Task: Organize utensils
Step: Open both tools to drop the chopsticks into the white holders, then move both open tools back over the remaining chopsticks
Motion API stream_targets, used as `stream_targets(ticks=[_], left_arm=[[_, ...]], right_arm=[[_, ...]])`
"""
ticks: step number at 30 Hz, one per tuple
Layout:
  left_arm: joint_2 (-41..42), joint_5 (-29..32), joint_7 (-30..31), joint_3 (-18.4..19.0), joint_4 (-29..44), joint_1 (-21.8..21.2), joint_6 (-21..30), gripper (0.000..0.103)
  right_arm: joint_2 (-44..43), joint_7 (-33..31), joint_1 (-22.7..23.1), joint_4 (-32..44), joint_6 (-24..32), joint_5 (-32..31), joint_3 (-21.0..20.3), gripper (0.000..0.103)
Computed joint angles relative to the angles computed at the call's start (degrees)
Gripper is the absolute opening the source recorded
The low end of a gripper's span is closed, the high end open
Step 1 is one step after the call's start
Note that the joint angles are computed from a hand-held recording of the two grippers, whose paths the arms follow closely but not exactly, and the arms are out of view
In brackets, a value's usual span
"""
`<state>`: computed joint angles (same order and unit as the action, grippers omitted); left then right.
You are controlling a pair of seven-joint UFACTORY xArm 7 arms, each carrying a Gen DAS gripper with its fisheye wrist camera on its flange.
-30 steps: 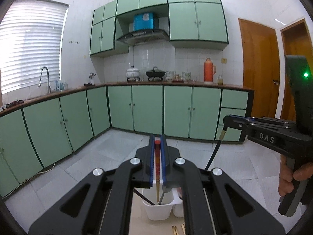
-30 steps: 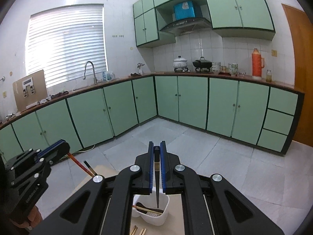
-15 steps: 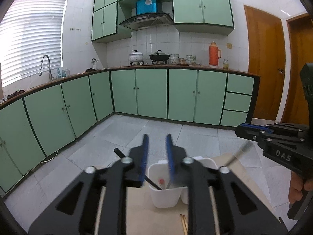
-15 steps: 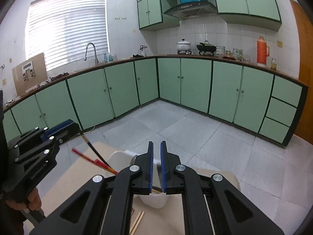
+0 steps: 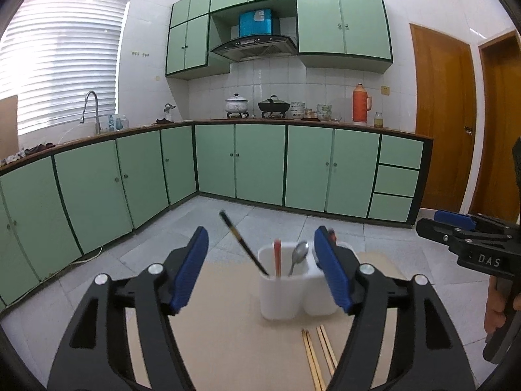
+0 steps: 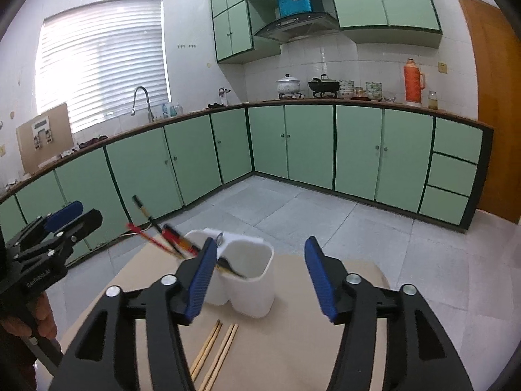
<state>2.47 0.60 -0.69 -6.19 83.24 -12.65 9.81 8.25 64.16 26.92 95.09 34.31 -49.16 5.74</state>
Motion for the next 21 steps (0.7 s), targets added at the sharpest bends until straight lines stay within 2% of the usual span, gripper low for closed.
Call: stream_targets(ticks=[6,9,12,17,21], left_arm=[[-6.25,-1.91,0.73,-0.15,-9.29,-0.15,0.97,0.073],[-9.34,-0.10,-0.55,-0.47,-14.54,0.28,1.11,0.076],[-11.70,-3.05,1.70,0.49,-18.57,-0.76,2.36,0.077],[-14.38,-4.89,2.38,0.93,-23.82,-1.00,4.78,0.077],[-15.79,-3.93,1.54,0.34,-26.99,-0.33,6.21,0.077]], right_arm=[[-6.04,9.42,-0.11,-10.73,0.39,-4.76,2.21,0.065],[-8.14,12.84,-0.85,-14.98,1.48,-5.75,4.22,0.066],[-9.66,15.94,-1.41,-18.55,2.60,-6.48,6.11,0.067],[-10.91,19.31,-1.50,-22.84,4.14,-6.30,8.61,0.067],[-10.69,21.35,-0.57,-24.78,5.48,-5.86,9.93,0.067]])
